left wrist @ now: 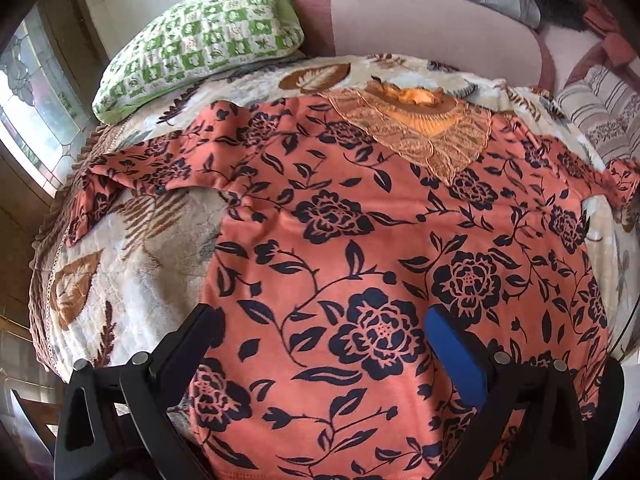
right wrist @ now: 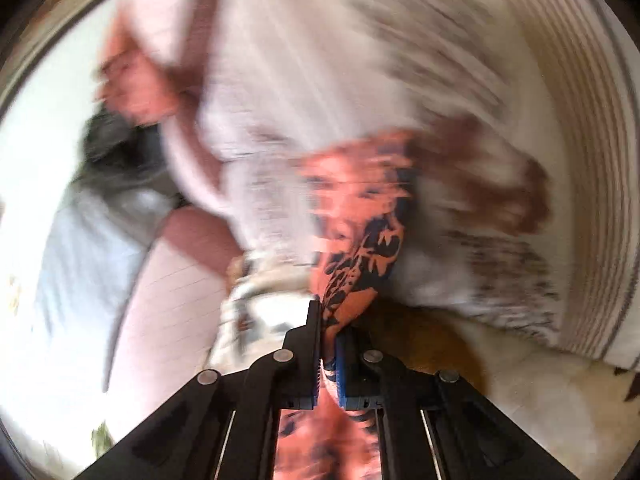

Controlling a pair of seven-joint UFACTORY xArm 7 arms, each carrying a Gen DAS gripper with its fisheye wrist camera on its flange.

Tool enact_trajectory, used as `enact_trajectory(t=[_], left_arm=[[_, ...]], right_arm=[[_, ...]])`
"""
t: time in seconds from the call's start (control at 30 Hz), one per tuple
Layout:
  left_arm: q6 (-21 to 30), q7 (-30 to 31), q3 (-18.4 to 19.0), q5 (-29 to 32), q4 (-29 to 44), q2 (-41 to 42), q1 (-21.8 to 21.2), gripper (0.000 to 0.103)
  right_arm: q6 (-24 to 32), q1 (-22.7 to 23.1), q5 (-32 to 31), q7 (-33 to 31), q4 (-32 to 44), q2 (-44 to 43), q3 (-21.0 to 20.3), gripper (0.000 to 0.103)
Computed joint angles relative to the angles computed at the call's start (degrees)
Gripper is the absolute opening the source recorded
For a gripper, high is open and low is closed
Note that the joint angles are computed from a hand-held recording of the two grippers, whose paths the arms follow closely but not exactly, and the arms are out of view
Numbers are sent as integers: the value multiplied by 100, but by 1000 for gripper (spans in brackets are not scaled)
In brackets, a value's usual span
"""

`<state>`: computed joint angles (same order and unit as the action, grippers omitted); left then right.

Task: Fold small clothes
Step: 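Grasp the sleeve nearest the right gripper and fold it across the shirt body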

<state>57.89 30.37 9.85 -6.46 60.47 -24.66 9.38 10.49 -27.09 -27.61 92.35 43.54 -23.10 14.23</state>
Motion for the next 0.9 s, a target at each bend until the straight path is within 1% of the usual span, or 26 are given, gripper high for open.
enact_trajectory(t=[0.03, 0.13, 0.23, 0.3, 0.33, 0.37, 0.4, 0.43, 0.5, 0.53, 0.6, 0.67, 0.7, 0.73, 0.77, 0.8, 0.83, 0.87, 0.9], left_arm=[[21, 34, 53, -56, 28, -16, 2, 103], [55, 116, 208, -200, 119, -87, 54, 103], [156, 195, 392, -373, 292, -126, 123, 103], [250, 228, 528, -484, 440, -144, 195, 103], [321, 311, 645, -591, 522, -169, 214, 103], [342, 387, 725, -659, 557, -194, 241, 103], [348, 463, 805, -698, 593, -229, 288, 103], [357, 555, 883, -709, 637, -243, 337, 103], [357, 685, 1008, -705, 730, -215, 445, 103], [350, 716, 1048, -700, 768, -194, 505, 103], [382, 735, 1136, -707, 892, -117, 626, 103], [460, 743, 1277, -826, 1084, 6, 722, 103], [490, 754, 1325, -897, 1144, 41, 761, 103], [503, 763, 1364, -963, 1176, 47, 805, 103], [511, 779, 1415, -1053, 1207, 42, 839, 103], [505, 813, 1431, -1098, 1196, 15, 867, 103], [503, 847, 1428, -1102, 1164, -23, 897, 103], [508, 875, 1411, -1086, 1130, -55, 918, 103], [524, 903, 1403, -1081, 1115, -75, 925, 103]], right_arm=[[-4, 129, 31, -135, 79, -36, -50, 6], [-80, 533, 153, -522, 602, 26, -17, 6], [74, 867, 138, -876, 1331, 346, 203, 6], [260, 1131, -60, -995, 2007, 810, 447, 6], [418, 1250, -138, -1146, 2425, 1109, 678, 6], [598, 1545, -220, -1184, 2603, 1193, 670, 6], [738, 1723, -309, -1253, 2923, 1461, 778, 6], [962, 1944, -493, -1282, 3351, 1840, 982, 6], [1340, 2354, -848, -1295, 3922, 2396, 1206, 6], [1635, 2672, -1080, -1314, 4294, 2784, 1359, 6], [2047, 3202, -1192, -1582, 4928, 3522, 1496, 6], [2427, 3606, -1068, -2106, 5488, 4223, 1571, 6], [2712, 3822, -970, -2362, 5698, 4481, 1619, 6], [3127, 4004, -665, -2831, 6020, 4877, 1766, 6], [3373, 4076, -334, -3176, 6217, 5131, 1889, 9], [3774, 4155, 67, -3522, 6510, 5471, 2060, 10], [4031, 4242, 288, -3629, 6573, 5576, 2074, 10], [4123, 4304, 399, -3680, 6570, 5593, 2027, 10], [3976, 4274, 457, -3699, 6361, 5462, 1993, 10]])
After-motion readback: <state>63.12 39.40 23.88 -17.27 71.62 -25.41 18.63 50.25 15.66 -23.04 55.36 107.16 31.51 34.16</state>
